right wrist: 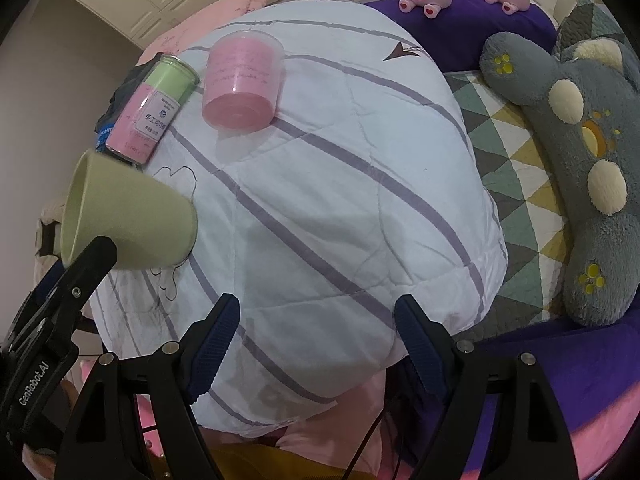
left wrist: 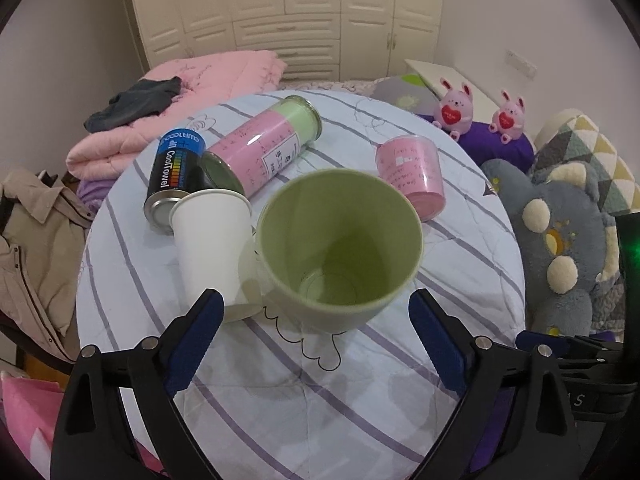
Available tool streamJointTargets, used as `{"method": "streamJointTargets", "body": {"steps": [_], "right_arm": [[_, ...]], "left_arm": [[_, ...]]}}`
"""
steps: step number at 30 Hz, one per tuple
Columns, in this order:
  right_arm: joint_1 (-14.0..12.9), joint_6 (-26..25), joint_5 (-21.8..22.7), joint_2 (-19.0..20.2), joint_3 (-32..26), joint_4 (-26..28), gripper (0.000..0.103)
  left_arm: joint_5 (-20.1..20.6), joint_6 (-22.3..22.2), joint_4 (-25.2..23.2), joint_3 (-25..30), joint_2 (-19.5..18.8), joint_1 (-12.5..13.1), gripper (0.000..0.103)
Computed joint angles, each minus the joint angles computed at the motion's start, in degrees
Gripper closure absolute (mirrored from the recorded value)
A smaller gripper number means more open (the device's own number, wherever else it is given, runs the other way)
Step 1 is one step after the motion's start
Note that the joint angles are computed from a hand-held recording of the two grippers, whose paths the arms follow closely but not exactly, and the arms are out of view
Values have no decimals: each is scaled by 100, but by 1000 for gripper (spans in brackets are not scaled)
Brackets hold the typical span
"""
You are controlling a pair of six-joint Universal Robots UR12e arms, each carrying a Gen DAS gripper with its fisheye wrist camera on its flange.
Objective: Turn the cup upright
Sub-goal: 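Rotate the pale green cup with the right gripper until its rim faces up, then lower the upright pale green cup onto the table and open the right gripper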
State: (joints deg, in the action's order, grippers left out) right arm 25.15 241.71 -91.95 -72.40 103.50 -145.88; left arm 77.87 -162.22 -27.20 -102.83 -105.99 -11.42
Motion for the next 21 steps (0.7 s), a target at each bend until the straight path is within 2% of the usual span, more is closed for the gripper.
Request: {"method": "streamJointTargets", "body": {"steps": [7,14,21], "right_arm": [[26,-12,-11,-3,-24,34,22],[67,11,-89,-47,-15,31,22],[190,-80,-291,-39,-155,246,22]], "left_arm": [[-80,41,233,-81,45,24,8],[69,209,419,-159,97,-4,8],[12,310,591,-313,209,104,7]]}}
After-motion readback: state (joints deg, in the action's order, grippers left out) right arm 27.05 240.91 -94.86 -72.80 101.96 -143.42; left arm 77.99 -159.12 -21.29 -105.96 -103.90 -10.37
